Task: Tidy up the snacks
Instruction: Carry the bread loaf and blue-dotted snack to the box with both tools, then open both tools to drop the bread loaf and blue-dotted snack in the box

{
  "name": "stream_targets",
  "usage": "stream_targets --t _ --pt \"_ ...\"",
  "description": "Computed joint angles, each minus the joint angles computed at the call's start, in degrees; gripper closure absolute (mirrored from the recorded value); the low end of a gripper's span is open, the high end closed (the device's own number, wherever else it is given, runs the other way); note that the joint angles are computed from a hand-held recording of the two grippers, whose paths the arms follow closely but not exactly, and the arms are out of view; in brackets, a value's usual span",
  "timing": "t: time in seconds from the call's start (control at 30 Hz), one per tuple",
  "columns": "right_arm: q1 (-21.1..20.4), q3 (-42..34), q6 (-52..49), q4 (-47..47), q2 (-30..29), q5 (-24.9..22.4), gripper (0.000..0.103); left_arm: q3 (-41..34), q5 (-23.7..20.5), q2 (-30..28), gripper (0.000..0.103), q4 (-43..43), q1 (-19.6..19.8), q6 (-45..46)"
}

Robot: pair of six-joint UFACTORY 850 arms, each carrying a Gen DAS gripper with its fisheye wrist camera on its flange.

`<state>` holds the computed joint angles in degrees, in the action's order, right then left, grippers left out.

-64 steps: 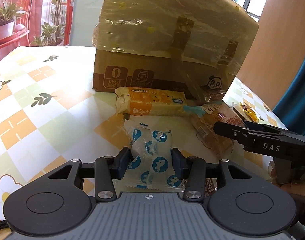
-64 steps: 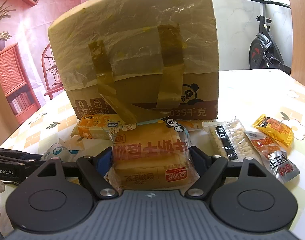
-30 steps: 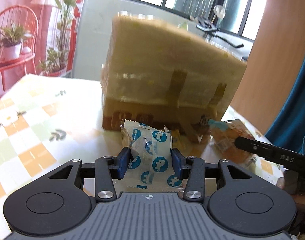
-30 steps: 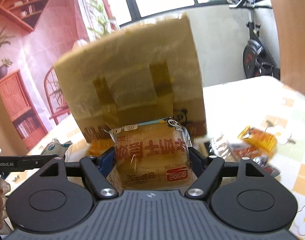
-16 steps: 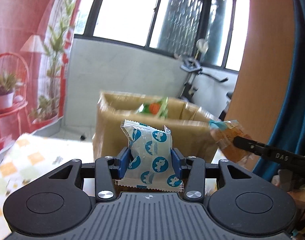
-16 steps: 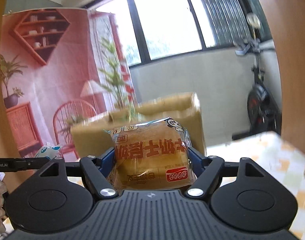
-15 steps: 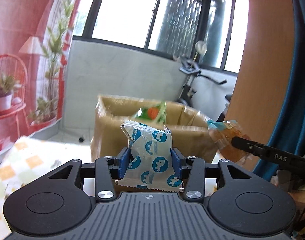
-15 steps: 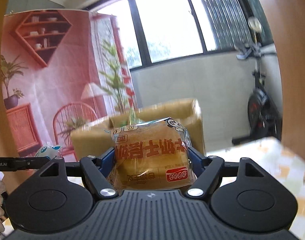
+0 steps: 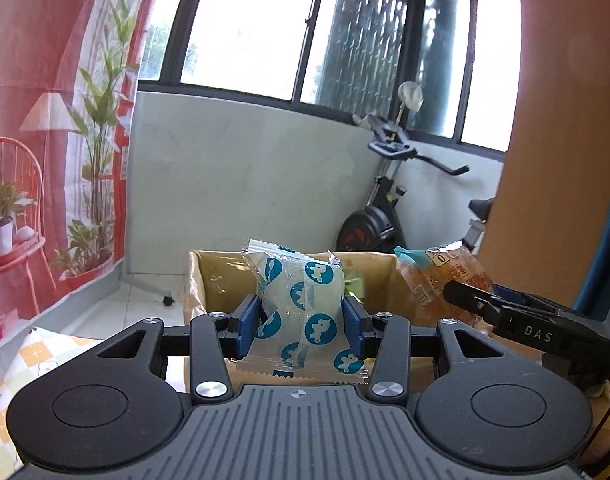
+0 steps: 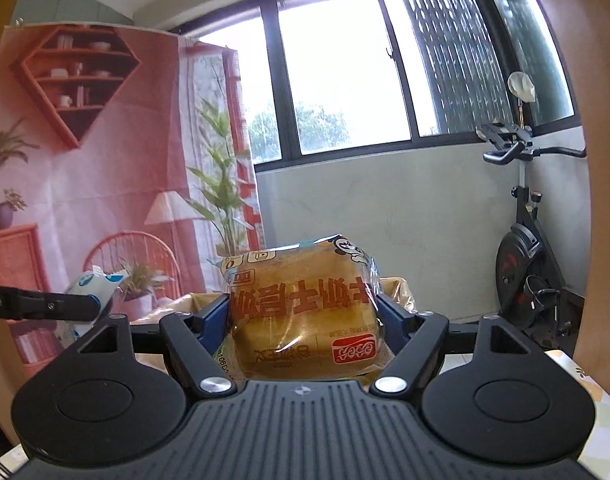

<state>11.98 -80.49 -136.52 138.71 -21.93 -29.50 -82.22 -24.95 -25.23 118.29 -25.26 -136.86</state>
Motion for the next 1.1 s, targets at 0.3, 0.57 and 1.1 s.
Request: stream_targets --t 0.3,0.57,1.1 --pt "1.22 -10.45 8.32 -6.73 -7.64 6.08 0.026 -5.92 2.65 -4.26 0.056 -10.35 1.98 12.94" --pt "1.26 -13.30 13.48 -12.45 -10.21 8.70 0.026 -8.55 5.04 -6.48 0.054 -13.94 2.77 17.95" --pt "1.44 -7.39 7.50 -9.43 -5.03 8.57 0.018 -3.27 2.71 -1.89 0.032 -9.97 1.01 13.43"
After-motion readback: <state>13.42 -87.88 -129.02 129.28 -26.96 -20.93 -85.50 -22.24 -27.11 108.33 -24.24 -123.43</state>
